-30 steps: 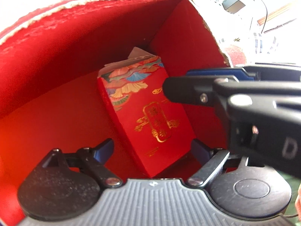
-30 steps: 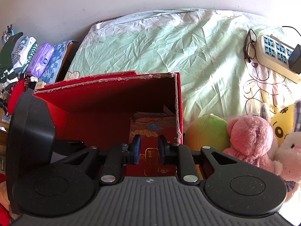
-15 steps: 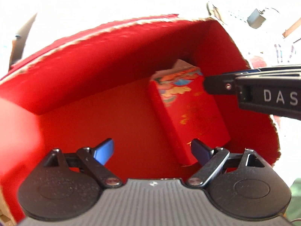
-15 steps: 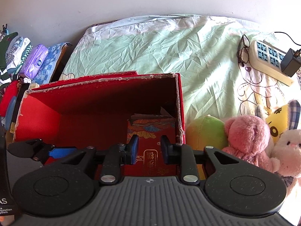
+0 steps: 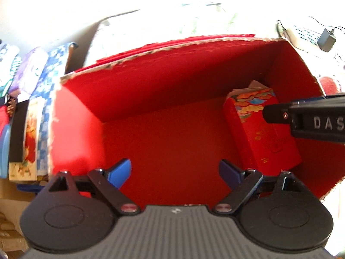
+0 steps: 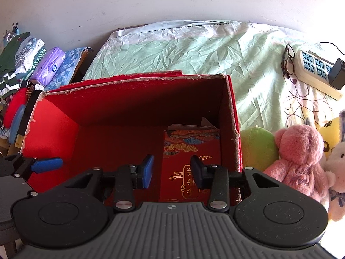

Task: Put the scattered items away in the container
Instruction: 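Withdraw the right gripper from the container back toward the table items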

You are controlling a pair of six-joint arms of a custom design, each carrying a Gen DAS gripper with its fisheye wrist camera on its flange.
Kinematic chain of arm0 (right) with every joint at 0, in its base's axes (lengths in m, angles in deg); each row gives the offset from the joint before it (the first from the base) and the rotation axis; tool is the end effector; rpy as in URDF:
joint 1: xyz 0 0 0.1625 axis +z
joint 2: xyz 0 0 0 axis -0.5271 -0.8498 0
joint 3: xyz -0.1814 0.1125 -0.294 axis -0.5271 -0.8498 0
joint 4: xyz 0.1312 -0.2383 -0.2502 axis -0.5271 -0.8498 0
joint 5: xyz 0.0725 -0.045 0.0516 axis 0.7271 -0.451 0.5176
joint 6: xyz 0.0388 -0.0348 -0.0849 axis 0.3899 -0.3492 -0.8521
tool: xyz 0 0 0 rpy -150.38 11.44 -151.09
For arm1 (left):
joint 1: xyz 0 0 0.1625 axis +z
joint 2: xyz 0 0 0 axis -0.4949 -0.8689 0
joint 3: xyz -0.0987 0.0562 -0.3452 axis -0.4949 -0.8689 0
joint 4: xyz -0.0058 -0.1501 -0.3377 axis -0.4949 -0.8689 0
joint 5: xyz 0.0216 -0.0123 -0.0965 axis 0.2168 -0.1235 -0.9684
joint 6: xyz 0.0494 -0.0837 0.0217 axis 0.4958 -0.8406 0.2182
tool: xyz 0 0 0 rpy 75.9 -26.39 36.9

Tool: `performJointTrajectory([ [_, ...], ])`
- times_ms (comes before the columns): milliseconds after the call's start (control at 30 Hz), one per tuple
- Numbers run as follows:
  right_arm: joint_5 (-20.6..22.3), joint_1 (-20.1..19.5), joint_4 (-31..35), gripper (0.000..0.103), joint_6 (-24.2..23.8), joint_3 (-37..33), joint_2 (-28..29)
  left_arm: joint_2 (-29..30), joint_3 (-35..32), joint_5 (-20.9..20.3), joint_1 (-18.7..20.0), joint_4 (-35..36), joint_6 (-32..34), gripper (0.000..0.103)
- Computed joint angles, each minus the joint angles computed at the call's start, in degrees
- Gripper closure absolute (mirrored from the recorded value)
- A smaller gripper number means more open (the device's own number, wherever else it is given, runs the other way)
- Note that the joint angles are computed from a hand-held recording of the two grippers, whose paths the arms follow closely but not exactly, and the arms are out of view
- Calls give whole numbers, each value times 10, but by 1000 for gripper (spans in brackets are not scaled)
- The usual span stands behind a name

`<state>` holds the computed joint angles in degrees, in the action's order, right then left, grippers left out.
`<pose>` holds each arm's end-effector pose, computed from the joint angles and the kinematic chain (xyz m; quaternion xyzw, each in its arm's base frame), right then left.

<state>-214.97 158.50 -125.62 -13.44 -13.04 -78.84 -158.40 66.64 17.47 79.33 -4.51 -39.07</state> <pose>0.4707 -0.5161 0.0217 0.1383 -0.9276 0.2023 0.2821 -0.1346 -0.4761 0.3844 0.1965 0.8956 -0.1382 0.3744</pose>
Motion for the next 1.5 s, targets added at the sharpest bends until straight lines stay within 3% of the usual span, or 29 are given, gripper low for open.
performJointTrajectory([
  [133, -9, 4, -31, 62, -22, 8, 7, -16, 7, 24, -7, 3, -6, 2],
  [300, -26, 8, -46, 63, -31, 10, 11, -26, 29, 64, -19, -16, 0, 2],
  [500, -42, 9, -52, 63, -8, 24, 4, -30, 19, 68, -24, 9, -25, 2],
  [633, -56, 13, -73, 63, -17, 40, -2, -40, 20, 81, -31, 20, -39, 2],
  [833, -51, 12, -103, 62, -13, 65, -14, -44, 19, 80, -49, 48, -63, 1],
  [1100, -25, 12, -114, 54, 6, 96, -36, -55, 22, 87, -67, 87, -123, 1],
  [1500, -10, 13, -147, 54, -44, 137, -58, -68, 28, 103, -108, 171, -254, 1],
])
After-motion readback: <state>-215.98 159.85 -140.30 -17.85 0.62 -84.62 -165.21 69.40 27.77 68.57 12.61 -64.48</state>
